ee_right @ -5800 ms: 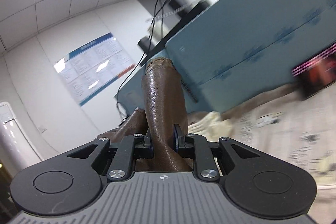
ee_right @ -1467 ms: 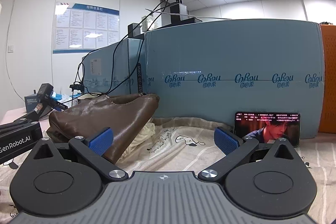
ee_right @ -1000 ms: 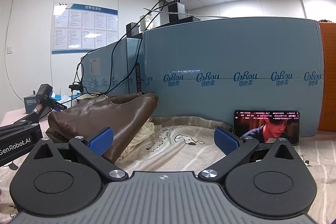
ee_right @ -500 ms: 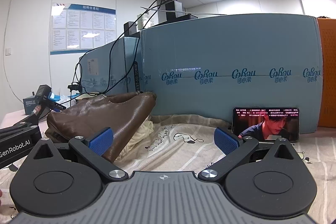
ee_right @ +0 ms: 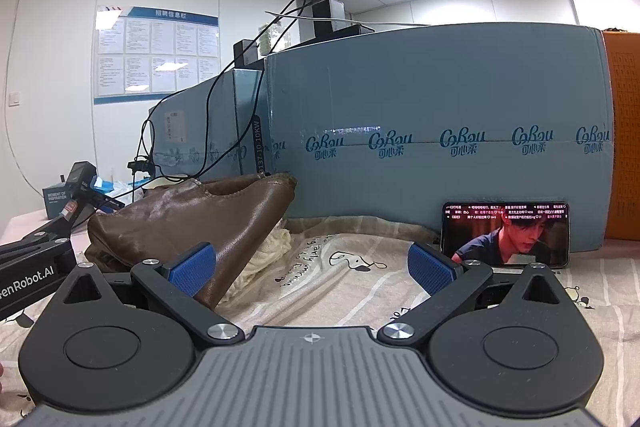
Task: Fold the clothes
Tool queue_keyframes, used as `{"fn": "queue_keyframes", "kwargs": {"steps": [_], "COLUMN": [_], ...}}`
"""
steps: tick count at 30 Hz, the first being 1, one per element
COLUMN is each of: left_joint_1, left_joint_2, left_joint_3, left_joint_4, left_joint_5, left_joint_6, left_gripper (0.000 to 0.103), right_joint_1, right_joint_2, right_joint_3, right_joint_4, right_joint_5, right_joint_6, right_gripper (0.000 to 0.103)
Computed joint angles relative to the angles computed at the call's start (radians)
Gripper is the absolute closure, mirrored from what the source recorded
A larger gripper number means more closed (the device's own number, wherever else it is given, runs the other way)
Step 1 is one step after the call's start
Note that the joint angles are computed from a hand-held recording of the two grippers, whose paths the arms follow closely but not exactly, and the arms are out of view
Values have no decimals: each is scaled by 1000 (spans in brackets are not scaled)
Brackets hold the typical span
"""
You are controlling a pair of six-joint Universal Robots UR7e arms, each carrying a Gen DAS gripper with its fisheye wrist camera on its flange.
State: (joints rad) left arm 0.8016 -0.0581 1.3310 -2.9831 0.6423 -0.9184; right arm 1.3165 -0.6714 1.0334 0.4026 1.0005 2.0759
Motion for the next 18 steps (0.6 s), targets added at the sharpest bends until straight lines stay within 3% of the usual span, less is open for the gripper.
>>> {"fn": "queue_keyframes", "kwargs": {"steps": [18], "left_joint_1": [1], "left_joint_2": [-2], "left_joint_3": [1], "left_joint_4": [5], "left_joint_5": [0], "left_joint_6": [-6], "left_gripper": [0], "right_joint_1": [2], "right_joint_2": [3], "right_joint_3": [-7], "right_joint_4": [6], "right_joint_5": [13], "right_joint_6": [11], "right_gripper": [0]}}
